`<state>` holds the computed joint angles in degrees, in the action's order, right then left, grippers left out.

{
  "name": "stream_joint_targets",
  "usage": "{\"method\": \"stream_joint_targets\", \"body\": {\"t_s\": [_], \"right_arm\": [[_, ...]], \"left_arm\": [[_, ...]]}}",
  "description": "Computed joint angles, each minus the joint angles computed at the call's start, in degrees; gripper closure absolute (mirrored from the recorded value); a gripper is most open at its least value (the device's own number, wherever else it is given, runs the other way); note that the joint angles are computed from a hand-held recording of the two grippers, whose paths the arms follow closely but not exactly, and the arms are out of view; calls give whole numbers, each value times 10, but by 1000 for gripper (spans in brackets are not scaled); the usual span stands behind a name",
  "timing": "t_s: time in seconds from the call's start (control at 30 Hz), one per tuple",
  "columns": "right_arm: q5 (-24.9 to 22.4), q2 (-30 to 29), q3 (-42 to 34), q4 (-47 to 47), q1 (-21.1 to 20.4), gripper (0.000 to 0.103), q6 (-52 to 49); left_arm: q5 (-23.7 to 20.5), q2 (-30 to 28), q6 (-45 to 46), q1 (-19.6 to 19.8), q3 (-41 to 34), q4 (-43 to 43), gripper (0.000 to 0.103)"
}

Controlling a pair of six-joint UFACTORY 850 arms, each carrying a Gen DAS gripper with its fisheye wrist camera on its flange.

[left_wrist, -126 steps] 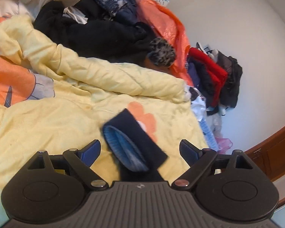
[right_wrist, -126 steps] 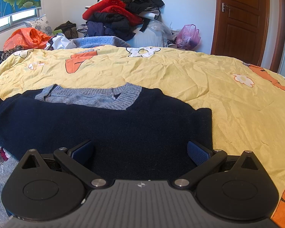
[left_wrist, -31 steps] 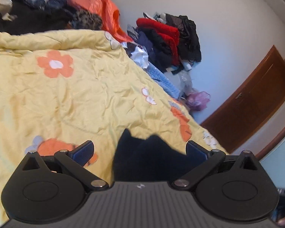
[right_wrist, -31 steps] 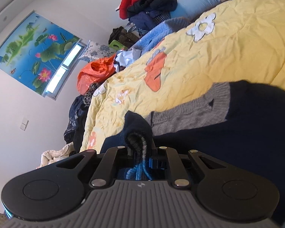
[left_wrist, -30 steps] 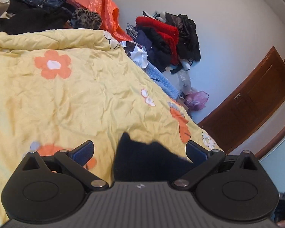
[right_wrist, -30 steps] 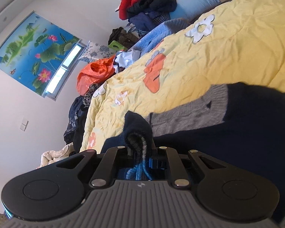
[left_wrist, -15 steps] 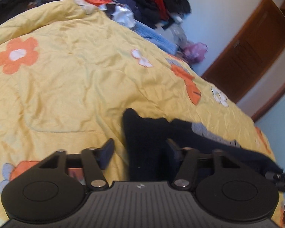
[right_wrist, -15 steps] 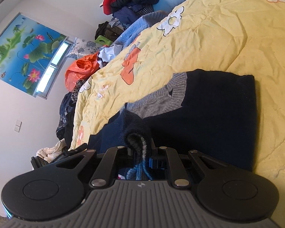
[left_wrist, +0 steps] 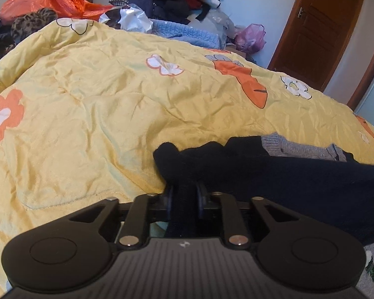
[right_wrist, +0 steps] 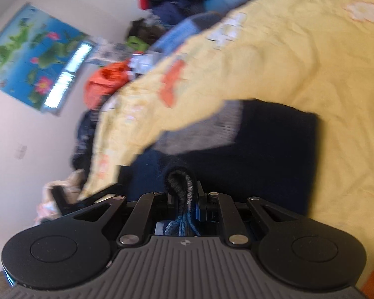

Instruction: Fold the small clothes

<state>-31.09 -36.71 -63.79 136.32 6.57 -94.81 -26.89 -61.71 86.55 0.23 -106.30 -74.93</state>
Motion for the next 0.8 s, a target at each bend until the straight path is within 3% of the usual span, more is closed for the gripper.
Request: {"method": "stream_joint_targets", "body": {"t_s": [0.13, 0.2, 0.27, 0.3, 0.4, 0.43, 0.47, 0.5, 0.53, 0.57, 0.63, 0.7, 0.73, 0.8], "right_arm": [[-21, -11, 15, 69, 4, 86, -41], [-19, -10, 16, 86, 8, 86, -72], [48, -18, -3, 81, 12, 86, -81], [59, -27, -12, 64, 9, 86, -58], [50, -37, -9, 117, 15, 79, -114], [37, -35, -2, 140, 18, 67, -135], [20, -32, 6, 153, 19, 51, -148], [1, -29, 15, 162, 20, 46, -156], [-14, -25, 24, 172, 20, 42, -162], [-20, -22, 30, 173, 18, 42, -157], [-32, -19, 39, 172, 16, 42, -146], [-30, -16, 45, 179, 19, 44, -160], [-21, -16, 44, 191, 23, 50, -174], [9, -15, 37, 218, 32, 68, -203]], "left_arm": [[44, 32, 146, -11, 41, -85, 97], [64, 27, 141, -18, 33, -55, 97], [75, 12, 119, -20, 18, -31, 97], [76, 10, 144, -20, 19, -55, 97], [64, 17, 151, -14, 31, -79, 94], [58, 19, 126, -12, 33, -62, 89], [47, 19, 93, -7, 32, -38, 77], [31, 19, 57, -1, 30, -15, 67], [6, 17, 20, 7, 26, 9, 36], [-22, 18, 3, 15, 28, 10, 12], [-64, 23, 15, 29, 44, -21, 10], [-60, 31, 39, 29, 62, -29, 10], [-48, 37, 72, 27, 75, -47, 11], [-16, 49, 139, 18, 96, -81, 25]]}}
